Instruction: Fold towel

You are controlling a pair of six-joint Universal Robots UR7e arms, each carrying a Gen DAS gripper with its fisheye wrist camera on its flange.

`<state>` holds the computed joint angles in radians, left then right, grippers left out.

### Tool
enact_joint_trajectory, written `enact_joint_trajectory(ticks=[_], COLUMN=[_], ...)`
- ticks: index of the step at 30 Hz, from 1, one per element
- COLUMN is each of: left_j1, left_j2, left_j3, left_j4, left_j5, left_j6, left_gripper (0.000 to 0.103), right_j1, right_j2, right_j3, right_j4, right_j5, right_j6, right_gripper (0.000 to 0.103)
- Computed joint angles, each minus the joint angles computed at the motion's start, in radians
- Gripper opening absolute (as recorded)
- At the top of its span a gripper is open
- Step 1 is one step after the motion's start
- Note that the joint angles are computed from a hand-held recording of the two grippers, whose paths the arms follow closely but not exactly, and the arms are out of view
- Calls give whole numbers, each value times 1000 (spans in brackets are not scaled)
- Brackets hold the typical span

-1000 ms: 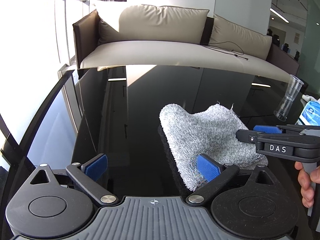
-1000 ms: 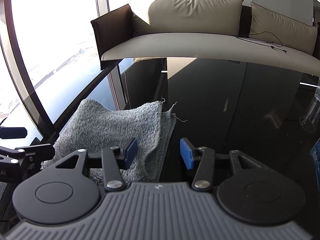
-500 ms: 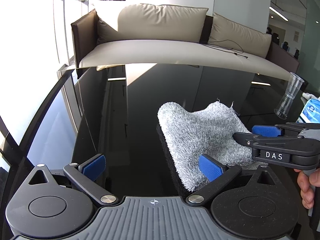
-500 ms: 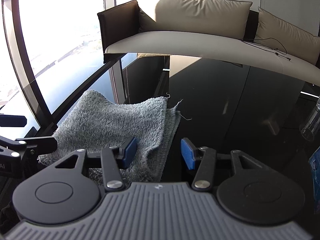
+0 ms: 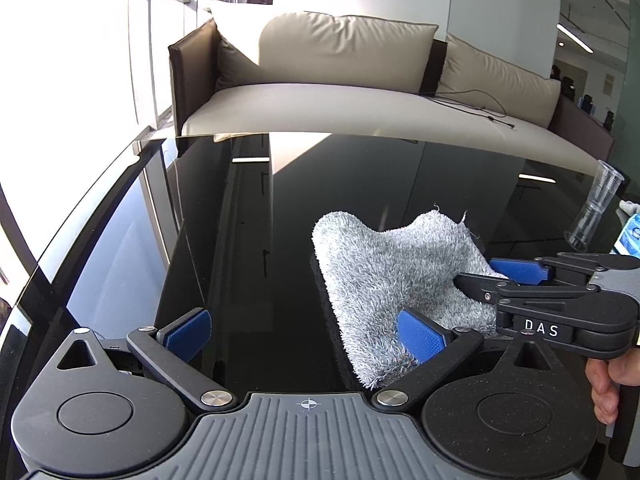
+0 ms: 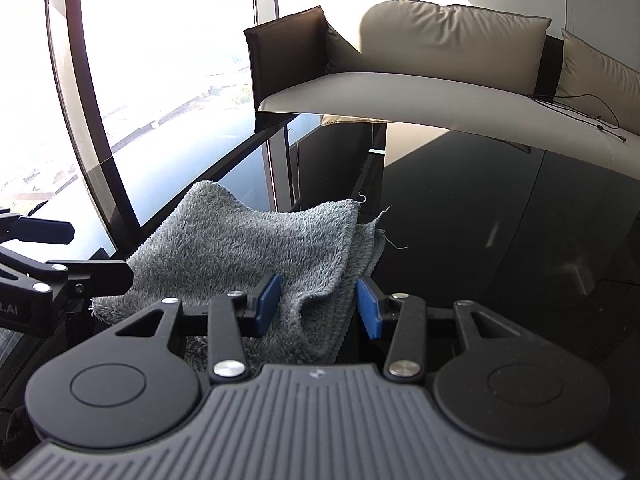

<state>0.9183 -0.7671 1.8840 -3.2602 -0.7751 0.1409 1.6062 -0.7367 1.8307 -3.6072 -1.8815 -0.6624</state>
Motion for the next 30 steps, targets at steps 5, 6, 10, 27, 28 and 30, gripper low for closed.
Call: enact_joint_trajectory(ticks=[5, 6, 10, 27, 28, 30], left_j1=[4, 4, 4, 1, -1, -3], left_j2=[-11, -13, -17, -31, -31, -33], left_j3=[4, 4, 8, 37, 40, 47], left_j4=[1, 2, -7, -47, -49, -56], left_j5=[12, 14, 14, 28, 30, 31], left_j6=[-21, -24, -18, -11, -13, -17], left_gripper=[99, 99, 99, 99, 99, 99], right_j1=[14, 14, 10, 22, 21, 20], right_j2=[15, 15, -4, -16, -16, -21], right_j3=[-6, -6, 12, 80, 85, 97], right_j4=[-15, -19, -32, -104, -114, -136], right_j5=[-9, -9, 8, -69, -65, -58], right_j6=[-3, 8, 44, 24, 25, 30], right_gripper=[46, 46, 47, 51, 51, 52])
